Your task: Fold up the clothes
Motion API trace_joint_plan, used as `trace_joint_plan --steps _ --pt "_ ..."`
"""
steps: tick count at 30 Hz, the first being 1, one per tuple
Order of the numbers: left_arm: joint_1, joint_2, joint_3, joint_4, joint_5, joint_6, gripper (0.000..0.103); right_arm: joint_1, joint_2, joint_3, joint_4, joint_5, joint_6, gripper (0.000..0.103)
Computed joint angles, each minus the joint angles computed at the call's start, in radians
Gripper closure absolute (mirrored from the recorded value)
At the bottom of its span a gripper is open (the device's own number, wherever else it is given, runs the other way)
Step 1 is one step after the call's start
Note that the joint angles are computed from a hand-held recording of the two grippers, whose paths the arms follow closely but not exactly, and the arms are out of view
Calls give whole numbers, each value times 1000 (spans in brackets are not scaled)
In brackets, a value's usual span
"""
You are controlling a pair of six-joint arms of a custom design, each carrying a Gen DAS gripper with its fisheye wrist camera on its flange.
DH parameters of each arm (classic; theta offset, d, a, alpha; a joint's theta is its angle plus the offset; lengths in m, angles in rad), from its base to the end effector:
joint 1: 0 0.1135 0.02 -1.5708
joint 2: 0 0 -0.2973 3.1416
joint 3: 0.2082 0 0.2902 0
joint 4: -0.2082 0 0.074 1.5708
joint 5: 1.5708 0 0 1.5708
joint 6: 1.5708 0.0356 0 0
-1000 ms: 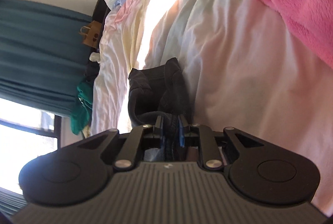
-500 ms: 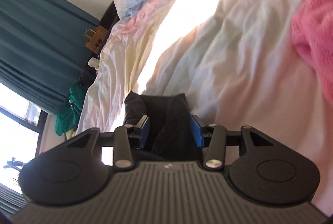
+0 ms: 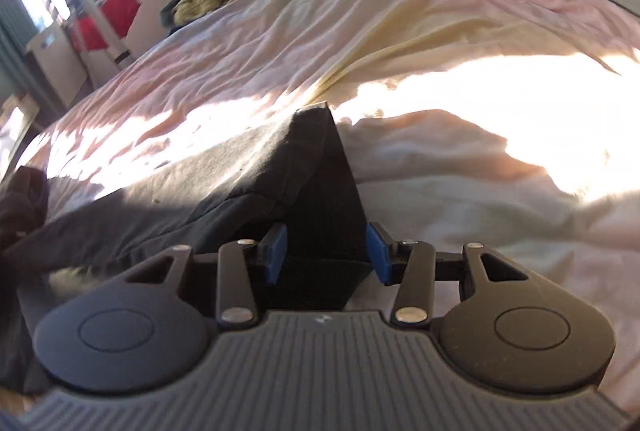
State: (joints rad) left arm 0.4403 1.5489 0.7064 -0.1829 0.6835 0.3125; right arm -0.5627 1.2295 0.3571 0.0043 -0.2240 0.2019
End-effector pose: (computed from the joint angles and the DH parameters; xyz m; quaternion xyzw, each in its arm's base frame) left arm 0.2809 0.1075 0.1519 0.0321 0.9113 -0.2069 0.3546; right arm 0.1897 -0.1103 0.1318 0.3124 0.8800 0.0419 0.3553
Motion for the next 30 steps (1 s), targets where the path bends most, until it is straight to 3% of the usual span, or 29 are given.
trace_joint_plan --steps 3,10,14,15,17,22,24,26,30 --pt "-14 7 7 -29 -20 5 25 -35 82 90 -113 -113 -209 56" --pt "-62 17 7 5 -90 -29 25 77 343 313 -315 -64 -449 57" --pt "-97 32 10 17 -138 -32 25 88 399 428 -518 -55 -561 57" --pt "-103 33 9 19 -144 -30 25 89 398 445 -566 -52 -594 61" --pt "-109 27 4 20 -144 -25 25 92 360 432 -596 -33 -662 90" --pt "-116 9 -13 25 -136 -14 25 99 91 255 -487 74 -663 94" --pt "-110 1 -18 17 -124 -4 25 80 -87 156 -413 127 -582 95" --pt "-99 -10 -22 8 -105 2 25 35 -242 82 -416 136 -443 95" --pt "-74 -38 -32 -3 -62 8 25 -4 -481 -19 -540 166 -236 95"
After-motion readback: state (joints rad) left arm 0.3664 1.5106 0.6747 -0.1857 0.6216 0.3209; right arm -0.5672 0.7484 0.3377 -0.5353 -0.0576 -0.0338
